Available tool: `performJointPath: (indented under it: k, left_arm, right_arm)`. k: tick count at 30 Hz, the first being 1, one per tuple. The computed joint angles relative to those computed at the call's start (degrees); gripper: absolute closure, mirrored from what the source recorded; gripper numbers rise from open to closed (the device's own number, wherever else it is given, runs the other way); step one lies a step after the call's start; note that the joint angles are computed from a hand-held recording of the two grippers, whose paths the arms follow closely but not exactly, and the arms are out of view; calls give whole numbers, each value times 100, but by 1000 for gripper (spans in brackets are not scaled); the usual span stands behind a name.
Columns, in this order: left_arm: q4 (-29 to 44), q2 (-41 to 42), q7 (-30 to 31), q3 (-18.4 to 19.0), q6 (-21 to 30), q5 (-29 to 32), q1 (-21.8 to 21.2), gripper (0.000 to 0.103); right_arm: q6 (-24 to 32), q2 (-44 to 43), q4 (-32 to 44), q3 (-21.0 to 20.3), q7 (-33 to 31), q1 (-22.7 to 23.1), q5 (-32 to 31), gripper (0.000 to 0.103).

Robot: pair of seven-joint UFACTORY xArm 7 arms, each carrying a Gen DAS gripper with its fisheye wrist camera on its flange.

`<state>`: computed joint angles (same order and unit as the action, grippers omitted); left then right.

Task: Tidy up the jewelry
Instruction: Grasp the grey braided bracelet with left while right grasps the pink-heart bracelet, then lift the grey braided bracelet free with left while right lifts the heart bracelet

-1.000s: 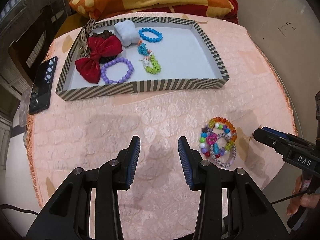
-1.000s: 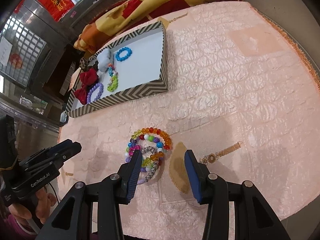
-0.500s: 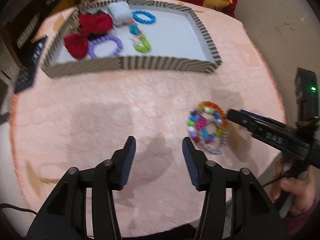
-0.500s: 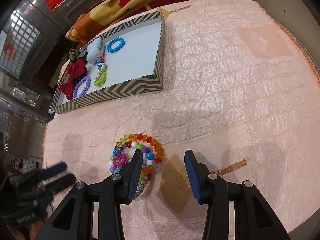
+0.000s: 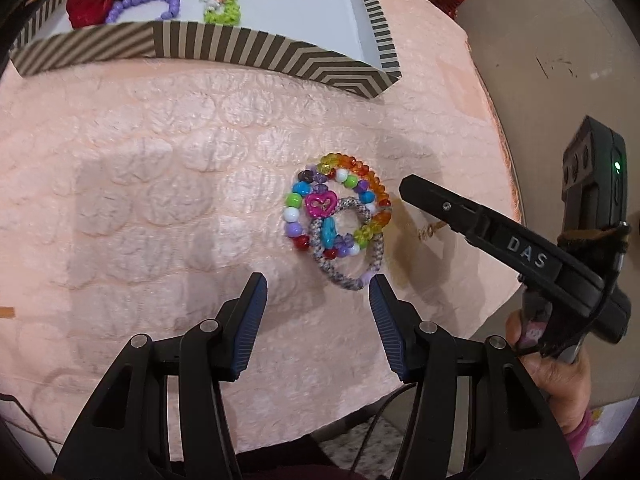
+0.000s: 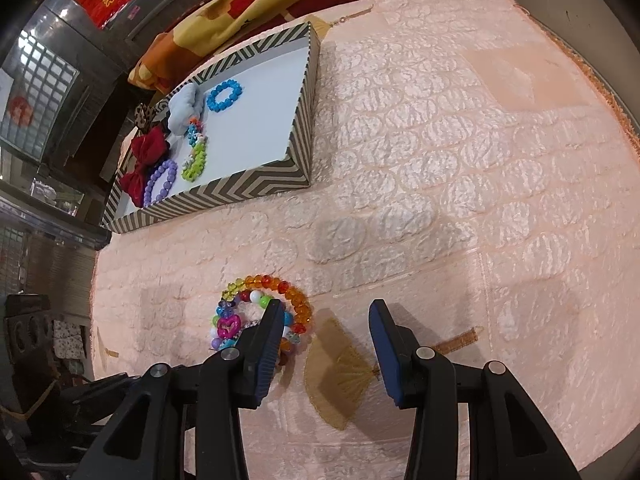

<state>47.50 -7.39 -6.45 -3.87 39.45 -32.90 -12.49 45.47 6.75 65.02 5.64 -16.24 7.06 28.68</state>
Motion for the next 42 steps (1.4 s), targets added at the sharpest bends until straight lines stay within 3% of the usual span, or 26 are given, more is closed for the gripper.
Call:
performJointPath:
  k: [7,8,9,10,14,24,27,29,30,34,38,42]
  left_arm:
    - [102,304,-341,-62,-216,-120,15,51]
    - [119,324,-349,-78,-259,-99,10,59]
    - [158,357,-348,-96,-271,-20,3,77]
    - [237,417,-381,-107,-206,144,11,85]
    - [298,475,-468,-134,-117,467,36,96]
    - [251,227,-371,-39,251,975,159,97]
    - [147,124,-223,-8,306,916,168,97]
    - [74,33,-202,4,333,962,186,97]
    - [52,-1,-202,14,348,997,198,97]
    - [-120,-263,-161,59,434,999,201,97]
    - [-289,-505,-126,136,490,1173,289,97]
    - [-491,-759,-135,231,505,1343,412,97]
  right_arm:
    - [73,40,64,16,-117,-15,49,61]
    - [74,56,78,23,-127,-7,51,61]
    - [74,67,88,30,-145,-2,53,61]
    - [54,84,98,44,-172,14,41,61]
    - [-6,157,149,92,-202,109,-174,61]
    - [-401,332,161,177,-149,402,-1042,74]
    - [-580,348,136,202,-161,449,-1226,83]
    - [-584,332,119,245,-287,445,-1168,95]
    - [-581,309,106,240,-274,460,-1217,95]
    - [-496,144,55,256,-495,339,-684,101]
    - [-560,-98,-62,153,-402,332,-737,101]
    - [49,-133,50,146,-888,203,-39,100]
